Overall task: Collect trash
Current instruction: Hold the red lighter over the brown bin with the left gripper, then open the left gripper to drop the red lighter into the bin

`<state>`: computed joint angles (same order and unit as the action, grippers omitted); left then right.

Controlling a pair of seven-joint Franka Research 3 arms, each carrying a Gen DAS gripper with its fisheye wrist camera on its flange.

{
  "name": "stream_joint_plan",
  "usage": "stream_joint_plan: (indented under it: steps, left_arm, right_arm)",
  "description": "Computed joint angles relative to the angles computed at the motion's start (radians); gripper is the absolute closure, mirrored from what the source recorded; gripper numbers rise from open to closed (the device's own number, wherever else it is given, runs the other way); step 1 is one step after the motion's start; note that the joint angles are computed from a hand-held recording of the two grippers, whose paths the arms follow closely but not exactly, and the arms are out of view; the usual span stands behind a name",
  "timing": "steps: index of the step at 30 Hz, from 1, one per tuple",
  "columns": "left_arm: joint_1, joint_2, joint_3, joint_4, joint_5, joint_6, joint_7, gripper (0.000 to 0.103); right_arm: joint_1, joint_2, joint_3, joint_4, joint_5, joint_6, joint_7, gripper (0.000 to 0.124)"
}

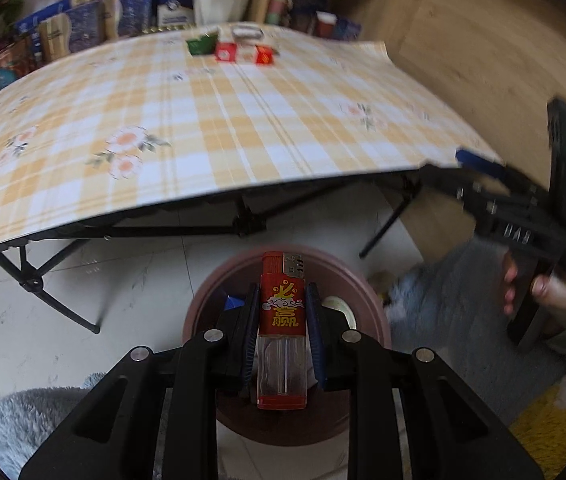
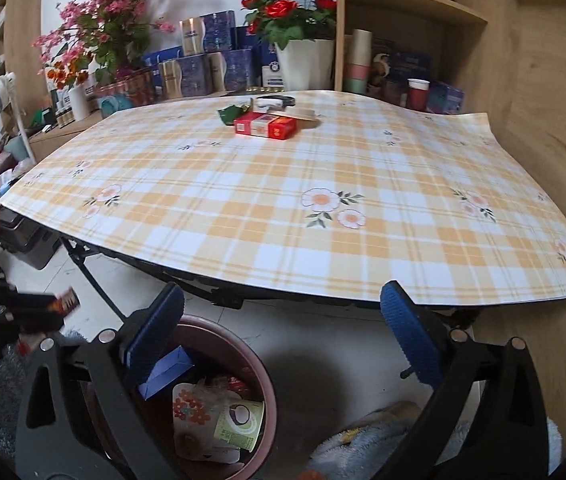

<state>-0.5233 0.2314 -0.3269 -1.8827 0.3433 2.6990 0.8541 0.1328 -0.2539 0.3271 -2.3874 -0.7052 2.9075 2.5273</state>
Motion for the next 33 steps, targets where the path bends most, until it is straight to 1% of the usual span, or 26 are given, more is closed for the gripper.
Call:
stream_joint_plan:
  steps: [4, 8, 15, 18, 20, 22, 24, 25, 27, 29, 31, 32, 33]
  left_arm:
    - [0.000, 0.038, -0.024, 0.042, -0.037, -0.058, 0.080, 0.081]
    - [-0.008, 0.062, -0.027, 0.072, -0.066, -0.120, 0.122, 0.081]
    - [-0.008, 0.067, -0.024, 0.074, -0.105, -0.130, 0.135, 0.081]
    - [-0.013, 0.062, -0.017, 0.071, -0.094, -0.123, 0.123, 0.081]
    - [-0.015, 0.058, -0.015, 0.068, -0.088, -0.116, 0.115, 0.074]
    - [-0.028, 0.047, 0.000, 0.060, -0.050, -0.105, 0.072, 0.054]
    - [-0.036, 0.030, 0.014, 0.042, -0.009, -0.075, 0.020, 0.048]
    - [-0.038, 0.020, 0.021, 0.031, 0.011, -0.055, -0.008, 0.040]
    - [-0.047, -0.006, 0.044, 0.003, 0.079, -0.011, -0.103, 0.029]
    - [-0.044, -0.022, 0.056, -0.017, 0.131, 0.028, -0.180, 0.023]
    - [-0.050, -0.043, 0.082, -0.037, 0.219, 0.059, -0.304, 0.014]
    - [-0.053, -0.053, 0.095, -0.045, 0.276, 0.072, -0.377, 0.013]
    - [-0.049, -0.060, 0.098, -0.049, 0.316, 0.078, -0.425, 0.012]
  right_arm:
    - [-0.003, -0.004, 0.004, -0.002, -0.010, -0.010, 0.018, 0.027]
    - [0.009, -0.010, 0.003, -0.005, -0.008, -0.023, 0.012, 0.027]
    - [0.009, -0.021, 0.000, -0.014, 0.013, -0.018, 0.006, 0.027]
    - [0.008, -0.020, 0.000, -0.016, 0.029, -0.019, 0.000, 0.027]
    - [0.005, -0.022, 0.003, -0.016, 0.029, -0.018, 0.000, 0.027]
    - [0.002, -0.021, 0.005, -0.017, 0.029, -0.015, -0.001, 0.027]
    - [0.001, -0.019, 0.005, -0.017, 0.032, -0.010, -0.004, 0.027]
    - [0.003, -0.020, 0.003, -0.018, 0.038, -0.011, -0.010, 0.027]
    - [0.008, -0.019, -0.004, -0.022, 0.053, 0.003, -0.024, 0.027]
    - [0.005, -0.020, -0.001, -0.026, 0.063, 0.014, -0.031, 0.027]
    - [-0.012, -0.022, 0.015, -0.026, 0.049, 0.023, -0.021, 0.027]
    - [-0.019, -0.024, 0.022, -0.026, 0.042, 0.026, -0.016, 0.027]
    - [-0.029, -0.025, 0.030, -0.025, 0.031, 0.028, -0.008, 0.027]
